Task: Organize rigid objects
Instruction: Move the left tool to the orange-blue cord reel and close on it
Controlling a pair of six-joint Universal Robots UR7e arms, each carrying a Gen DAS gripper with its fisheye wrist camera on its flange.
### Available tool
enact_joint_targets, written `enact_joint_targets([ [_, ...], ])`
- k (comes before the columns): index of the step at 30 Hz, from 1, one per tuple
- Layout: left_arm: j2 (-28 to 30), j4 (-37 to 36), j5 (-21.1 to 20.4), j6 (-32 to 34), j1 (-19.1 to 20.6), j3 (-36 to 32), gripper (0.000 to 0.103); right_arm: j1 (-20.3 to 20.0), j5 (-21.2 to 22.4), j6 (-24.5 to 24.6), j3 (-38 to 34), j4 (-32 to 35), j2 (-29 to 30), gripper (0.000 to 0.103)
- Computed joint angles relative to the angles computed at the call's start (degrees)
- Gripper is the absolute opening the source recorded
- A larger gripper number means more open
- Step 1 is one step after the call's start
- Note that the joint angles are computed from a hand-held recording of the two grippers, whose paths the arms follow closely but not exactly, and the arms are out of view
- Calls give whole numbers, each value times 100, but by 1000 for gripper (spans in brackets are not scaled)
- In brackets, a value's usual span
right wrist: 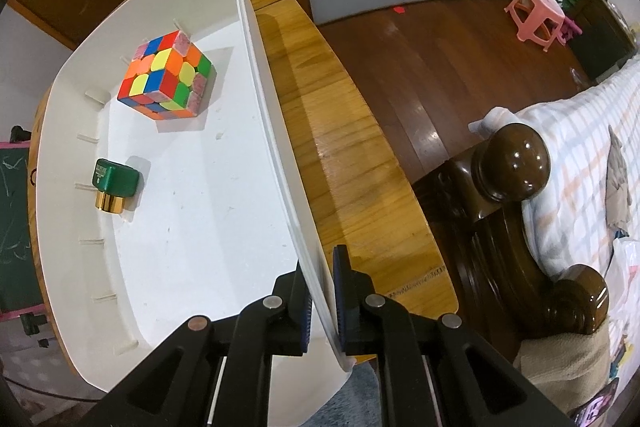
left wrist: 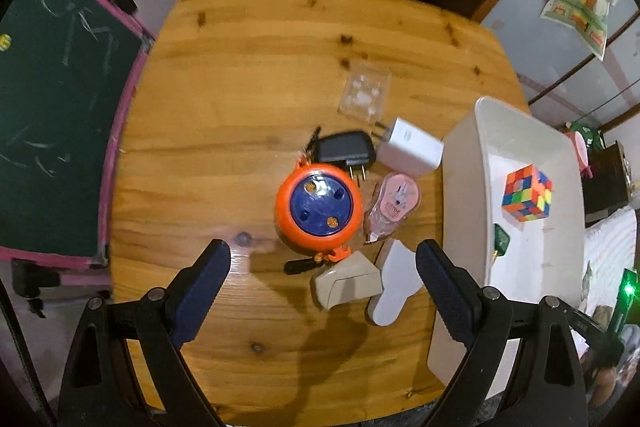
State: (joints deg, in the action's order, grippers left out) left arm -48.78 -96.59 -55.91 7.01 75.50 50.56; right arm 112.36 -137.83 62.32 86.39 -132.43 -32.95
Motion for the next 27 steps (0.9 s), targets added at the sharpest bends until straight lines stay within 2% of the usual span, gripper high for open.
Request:
enact_joint_targets([
  [14, 607, -128, 349, 39, 152, -128, 95, 22, -45, 275, -118, 286, 42, 11],
  [27, 1009, -5, 718, -264, 270, -498, 94, 26, -44, 456, -222, 513, 63, 13],
])
